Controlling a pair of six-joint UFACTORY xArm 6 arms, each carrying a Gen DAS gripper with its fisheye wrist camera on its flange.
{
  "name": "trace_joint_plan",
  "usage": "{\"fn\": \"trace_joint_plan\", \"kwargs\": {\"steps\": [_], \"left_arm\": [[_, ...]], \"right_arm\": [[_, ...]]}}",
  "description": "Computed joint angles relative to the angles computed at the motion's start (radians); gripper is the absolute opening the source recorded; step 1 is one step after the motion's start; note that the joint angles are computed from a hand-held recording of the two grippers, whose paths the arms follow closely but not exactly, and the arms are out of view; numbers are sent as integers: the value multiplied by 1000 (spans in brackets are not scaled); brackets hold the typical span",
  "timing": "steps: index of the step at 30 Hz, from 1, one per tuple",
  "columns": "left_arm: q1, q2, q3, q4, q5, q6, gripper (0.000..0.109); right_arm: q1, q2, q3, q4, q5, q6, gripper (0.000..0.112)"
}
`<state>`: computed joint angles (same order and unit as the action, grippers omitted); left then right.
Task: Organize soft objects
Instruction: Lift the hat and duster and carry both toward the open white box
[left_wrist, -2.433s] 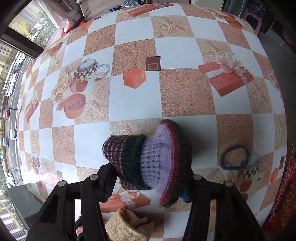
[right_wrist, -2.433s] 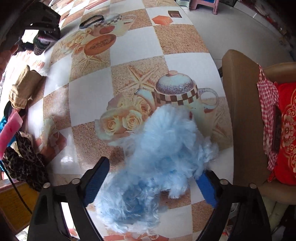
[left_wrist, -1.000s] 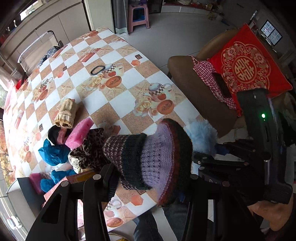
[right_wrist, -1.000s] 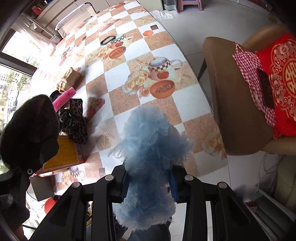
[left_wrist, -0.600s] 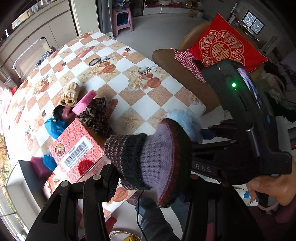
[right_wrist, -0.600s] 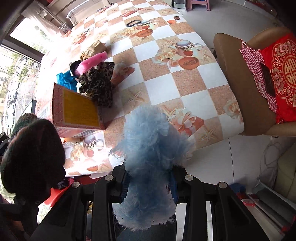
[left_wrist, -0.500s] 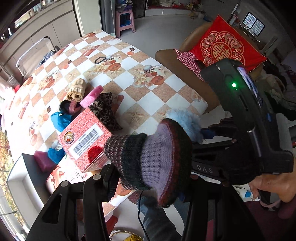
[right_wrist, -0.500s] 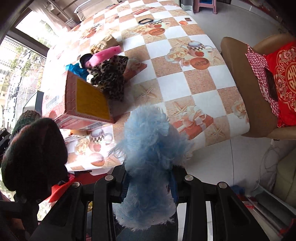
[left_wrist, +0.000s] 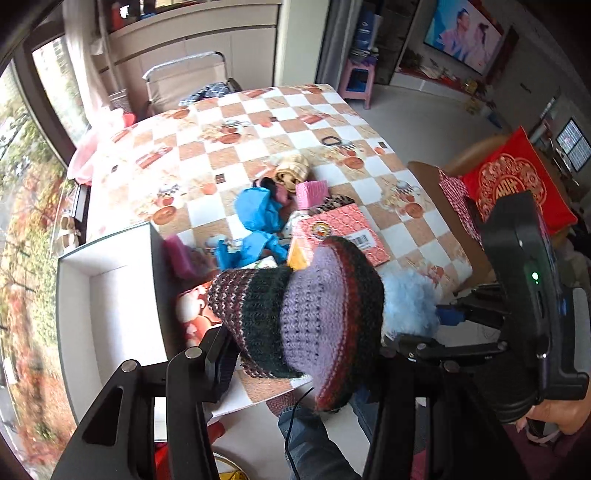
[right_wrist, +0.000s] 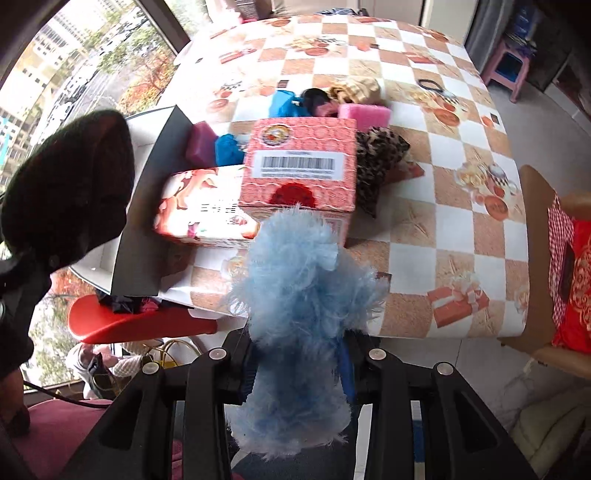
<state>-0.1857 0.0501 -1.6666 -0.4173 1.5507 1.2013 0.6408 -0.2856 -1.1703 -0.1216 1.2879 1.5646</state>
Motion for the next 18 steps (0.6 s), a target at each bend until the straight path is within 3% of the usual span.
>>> {"fn": "trace_joint_plan", "kwargs": {"steps": [8,18], "left_arm": [[60,96,-92,7,-46,-56,54],[116,209,-224,-18,-53,-140,54]], "right_arm": [[-31,193,-220,17,34,-216,37],[-77,332,-409,29,95,-360,37]]}}
